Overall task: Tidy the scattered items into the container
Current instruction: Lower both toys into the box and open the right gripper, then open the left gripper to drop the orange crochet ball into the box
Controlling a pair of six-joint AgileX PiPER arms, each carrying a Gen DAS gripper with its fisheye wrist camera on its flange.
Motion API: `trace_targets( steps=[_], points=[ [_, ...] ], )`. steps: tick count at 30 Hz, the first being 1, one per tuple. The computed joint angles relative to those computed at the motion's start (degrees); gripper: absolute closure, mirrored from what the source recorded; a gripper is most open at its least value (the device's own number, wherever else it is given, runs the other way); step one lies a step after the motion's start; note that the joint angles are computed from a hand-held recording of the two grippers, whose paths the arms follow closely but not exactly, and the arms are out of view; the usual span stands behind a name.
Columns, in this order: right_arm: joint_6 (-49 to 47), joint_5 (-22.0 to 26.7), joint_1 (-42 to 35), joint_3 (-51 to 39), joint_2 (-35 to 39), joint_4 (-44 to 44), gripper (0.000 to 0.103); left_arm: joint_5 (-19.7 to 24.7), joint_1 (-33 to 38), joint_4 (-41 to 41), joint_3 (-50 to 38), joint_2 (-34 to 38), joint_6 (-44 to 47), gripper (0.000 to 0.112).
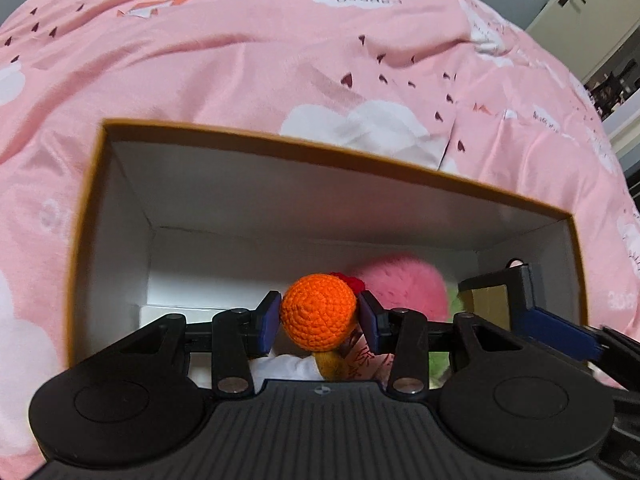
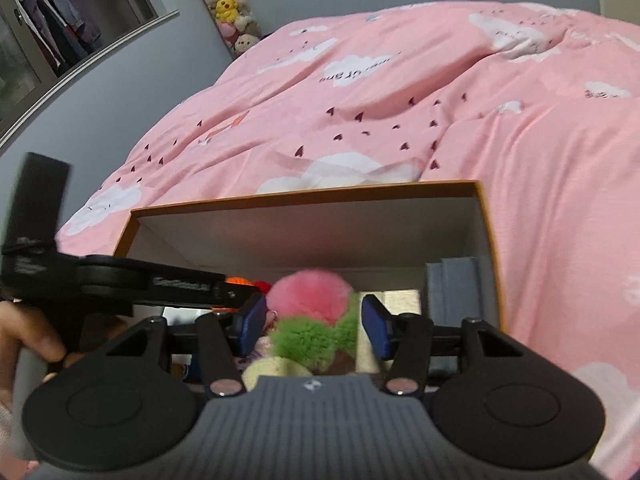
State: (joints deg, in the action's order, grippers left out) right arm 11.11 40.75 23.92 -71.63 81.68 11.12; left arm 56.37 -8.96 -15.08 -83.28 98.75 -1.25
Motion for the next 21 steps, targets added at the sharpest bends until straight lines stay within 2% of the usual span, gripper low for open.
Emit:
trace_targets(
  steps=[2,6,11,14,18,21],
  points=[
    [1.14,-0.13,0.10,1.32,-1.79,-0.89,0.047,0.17,-0.95,1.04,-0.23,0.95,-0.94,0.064],
    [2.09,0.15,0.00,3.62,-4.93,-1.62,0.046,0.96,-0.47,-4.21,0.39,1.57,2.02,0.065],
    [3.14,1.03,1.11,5.11,-7.23,-3.82,0.045,0.29,-1.68,-1.96,0.80,0.92,1.19,0.064],
    [4.24,1.21,1.04,6.21,-8.66,-4.51,0.042,-0.28,-1.45,-1.56,2.08,-1.31,1.10,0.062],
    [6.06,1.82,0.81,7.65,-10.98,-5.29,0.039,-2.12,-1.82,-0.24,4.73,-6.37,2.47,0.050],
    [8.32,2.57,1.72,8.64,-12.65,-7.63,0.036,-3.61,-3.04,2.53,6.67,-11.05,1.57,0.049]
  ],
)
